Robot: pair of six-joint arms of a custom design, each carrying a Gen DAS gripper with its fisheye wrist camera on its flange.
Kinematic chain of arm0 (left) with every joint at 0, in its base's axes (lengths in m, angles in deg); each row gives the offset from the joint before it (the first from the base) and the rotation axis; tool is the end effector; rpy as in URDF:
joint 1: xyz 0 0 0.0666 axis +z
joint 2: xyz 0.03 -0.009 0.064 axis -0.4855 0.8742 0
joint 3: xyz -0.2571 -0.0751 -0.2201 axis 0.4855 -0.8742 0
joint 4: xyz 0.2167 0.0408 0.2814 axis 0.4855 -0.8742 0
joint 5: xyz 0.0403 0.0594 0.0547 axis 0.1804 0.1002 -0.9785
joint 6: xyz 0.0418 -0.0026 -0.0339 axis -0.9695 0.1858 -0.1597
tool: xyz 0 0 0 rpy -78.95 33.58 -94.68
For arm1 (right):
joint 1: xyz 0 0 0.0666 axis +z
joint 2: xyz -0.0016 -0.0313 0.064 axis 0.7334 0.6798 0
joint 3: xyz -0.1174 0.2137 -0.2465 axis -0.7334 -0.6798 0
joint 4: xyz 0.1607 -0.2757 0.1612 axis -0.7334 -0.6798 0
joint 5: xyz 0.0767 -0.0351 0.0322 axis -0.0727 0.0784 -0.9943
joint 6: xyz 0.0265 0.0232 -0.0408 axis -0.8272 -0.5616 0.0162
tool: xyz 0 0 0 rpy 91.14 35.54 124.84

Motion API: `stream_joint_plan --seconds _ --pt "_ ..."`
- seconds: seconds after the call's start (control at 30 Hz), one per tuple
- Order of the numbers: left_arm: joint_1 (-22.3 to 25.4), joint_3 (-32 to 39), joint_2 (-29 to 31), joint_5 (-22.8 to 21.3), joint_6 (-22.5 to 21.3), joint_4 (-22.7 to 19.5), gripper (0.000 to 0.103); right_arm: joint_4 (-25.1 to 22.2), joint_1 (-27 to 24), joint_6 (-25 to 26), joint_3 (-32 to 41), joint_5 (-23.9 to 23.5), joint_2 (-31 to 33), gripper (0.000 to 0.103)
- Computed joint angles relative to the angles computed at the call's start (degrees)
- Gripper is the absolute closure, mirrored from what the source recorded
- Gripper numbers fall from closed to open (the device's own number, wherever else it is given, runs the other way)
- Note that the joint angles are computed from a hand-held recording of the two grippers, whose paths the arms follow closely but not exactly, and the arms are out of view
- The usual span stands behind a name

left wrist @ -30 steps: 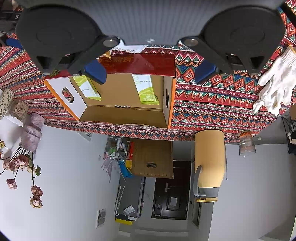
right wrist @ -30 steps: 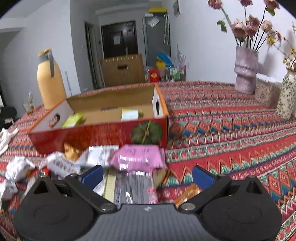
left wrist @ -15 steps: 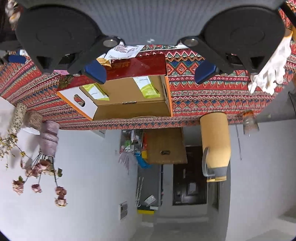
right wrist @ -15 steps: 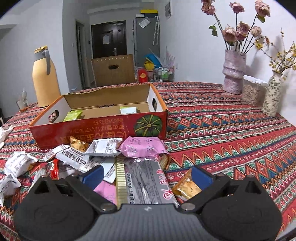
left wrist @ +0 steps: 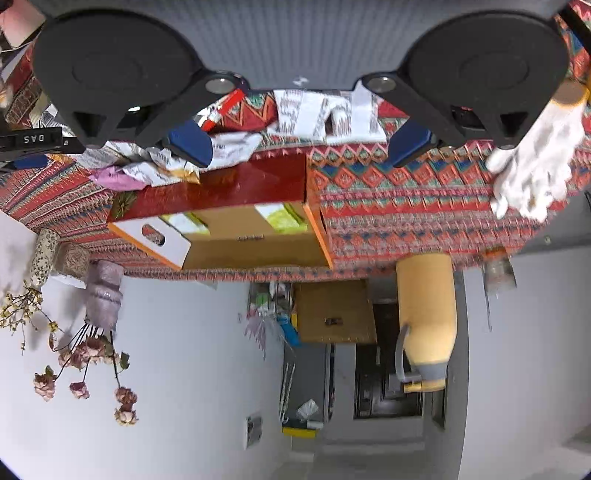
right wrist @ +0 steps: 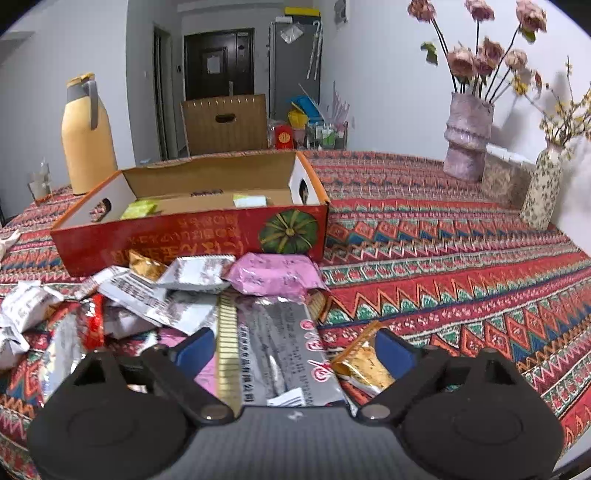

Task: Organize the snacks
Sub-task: 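Grasp the silver snack bag with the right gripper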

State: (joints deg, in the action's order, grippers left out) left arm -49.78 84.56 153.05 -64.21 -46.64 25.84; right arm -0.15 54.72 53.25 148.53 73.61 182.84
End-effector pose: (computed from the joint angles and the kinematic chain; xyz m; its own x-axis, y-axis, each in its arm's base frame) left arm 0.5520 -0.1934 0.2992 -0.4523 -0.1105 -0.8850 -0.1559 0.9868 -0.0435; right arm 0.6947 0.0964 0.2515 -0.6232 -0.1674 -0.7639 -0.2848 0.9583 0.0224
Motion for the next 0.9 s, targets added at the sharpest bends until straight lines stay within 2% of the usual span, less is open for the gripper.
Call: stream_joint_plan --seconds 0.03,0.07,0.17,0.37,0.5,0.67,0.7,0.73,0.8,0.9 --pt "0.2 0.1 0.2 0.0 0.8 -0.3 0.000 -1.5 -0.2 0.1 1.5 -1.0 1.0 0.025" --pt "0.4 0.5 0.6 0.2 1.5 -0.9 0.000 -2.9 -0.3 0.2 3.1 -1.7 2.0 0.026" --pt "0.4 2.7 2.1 -0.1 2.2 -2.5 0.000 -3.3 -0.6 0.6 4.2 -3.5 3.0 0.027" --pt "-0.7 6.1 4.2 0.7 1.4 -3.0 0.000 -5.2 -1.4 1.9 6.1 -7.6 4.1 0.025" --pt "-0.8 7.0 4.7 1.7 2.3 -4.0 0.000 -6.9 -1.6 2.3 7.7 -10.0 5.1 0.025" --pt "-0.7 5.4 4.2 0.3 1.9 -2.8 0.000 -8.9 -2.1 2.9 9.1 -14.6 5.6 0.043" --pt "-0.6 5.5 4.3 0.4 2.3 -3.1 0.000 -8.7 -2.1 2.9 8.7 -15.1 5.4 0.057" --pt "-0.5 5.9 4.5 0.3 2.7 -3.8 0.000 -8.4 -2.2 3.1 8.1 -15.3 4.9 0.065" --pt "-0.6 6.5 4.8 0.2 2.9 -4.5 0.000 -5.9 -2.1 3.0 5.4 -14.7 3.4 0.070" --pt "-1.1 6.9 4.9 -0.1 2.6 -4.8 0.000 -1.7 -2.6 1.3 1.1 -15.3 0.9 0.072"
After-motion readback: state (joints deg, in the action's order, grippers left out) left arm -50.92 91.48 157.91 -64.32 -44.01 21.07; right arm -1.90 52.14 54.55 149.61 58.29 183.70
